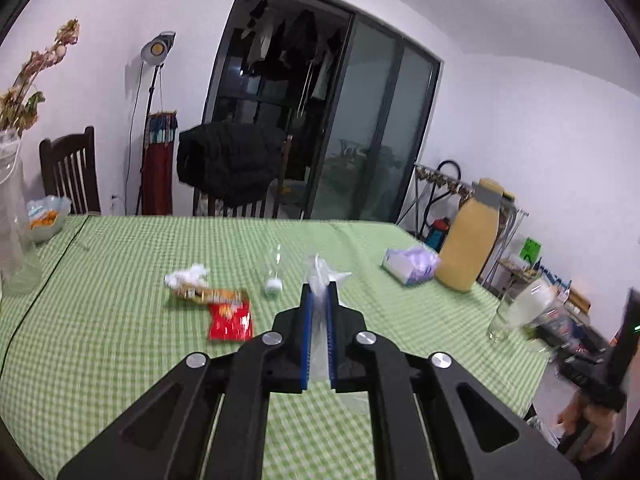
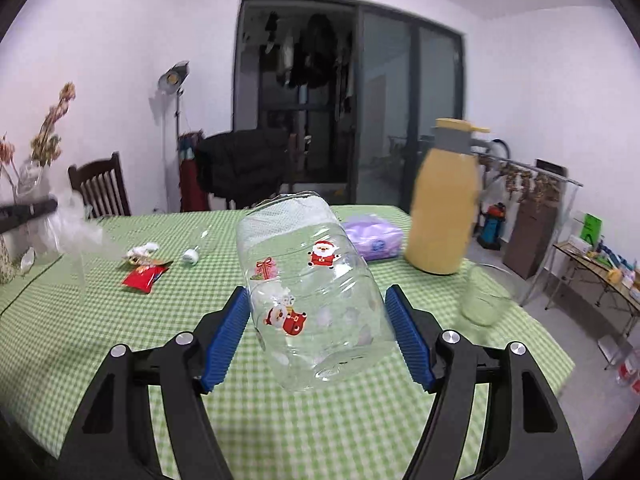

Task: Collect trash
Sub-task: 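Lift and carry the wrap and sticker jar toward the lined bin, then open both tools over the bin to drop wrap and jar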

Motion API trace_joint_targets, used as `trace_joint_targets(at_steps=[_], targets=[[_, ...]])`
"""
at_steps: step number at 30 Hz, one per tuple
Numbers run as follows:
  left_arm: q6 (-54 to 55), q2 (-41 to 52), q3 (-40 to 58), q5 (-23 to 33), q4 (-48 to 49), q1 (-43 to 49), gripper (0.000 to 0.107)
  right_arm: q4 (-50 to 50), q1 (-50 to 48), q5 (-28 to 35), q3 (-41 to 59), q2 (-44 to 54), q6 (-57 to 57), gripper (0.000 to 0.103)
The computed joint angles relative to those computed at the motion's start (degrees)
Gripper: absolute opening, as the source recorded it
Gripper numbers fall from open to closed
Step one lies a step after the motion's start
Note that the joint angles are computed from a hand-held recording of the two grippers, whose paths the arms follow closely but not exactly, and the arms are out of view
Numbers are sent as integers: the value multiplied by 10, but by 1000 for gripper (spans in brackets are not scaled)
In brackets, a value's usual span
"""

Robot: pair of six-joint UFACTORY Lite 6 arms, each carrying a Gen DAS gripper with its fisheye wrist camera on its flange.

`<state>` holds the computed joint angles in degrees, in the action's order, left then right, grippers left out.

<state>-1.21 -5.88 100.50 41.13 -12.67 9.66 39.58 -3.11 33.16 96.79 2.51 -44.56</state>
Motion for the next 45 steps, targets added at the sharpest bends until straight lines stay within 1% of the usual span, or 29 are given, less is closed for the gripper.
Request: trace_joint_targets(at_steps=[1, 3, 7, 11, 13, 18, 23, 25, 28, 30, 33, 35, 37, 39, 42, 45], targets=[[-1, -14, -23, -3, -10, -4, 3, 27, -23, 6, -20, -19, -26, 68], [-5, -34, -60, -7, -17, -19, 4, 47, -59, 18, -48, -42, -48, 68], [-72, -58, -99, -14, 38, -72, 3, 80, -146, 66, -85, -57, -102, 68], [-104, -109, -155, -30, 42, -110, 3, 124, -250, 110, -145, -77, -188, 68], [-148, -116, -168, -31, 87, -146, 3, 135, -295, 117, -173, -82, -222, 68], [-227, -94, -156, -29, 160, -230, 3, 129, -402, 144, -192, -26, -263, 68], [-311, -29, -114, -26, 256, -351, 3, 121, -464, 108, -231, 8, -313, 68], [-289, 4, -96, -31, 235, -373, 3, 126, -498, 104, -233, 35, -325, 68], [-270, 71, -64, -30, 205, -409, 3, 102, -532, 84, -217, 84, -307, 68], [-271, 104, -50, -34, 204, -437, 3, 79, -547, 89, -184, 124, -284, 68], [-252, 144, -24, -43, 178, -466, 3, 45, -556, 93, -138, 174, -245, 69], [-241, 168, -7, -44, 178, -489, 3, 52, -560, 92, -134, 185, -258, 69], [-237, 210, 34, -25, 186, -511, 3, 63, -557, 83, -127, 207, -264, 69], [-228, 255, 90, -6, 173, -522, 3, 62, -559, 75, -112, 233, -259, 69], [-222, 318, 164, 10, 172, -549, 3, 29, -564, 105, -78, 272, -228, 69], [-196, 386, 247, 33, 147, -568, 3, 0, -557, 104, -74, 293, -208, 69]])
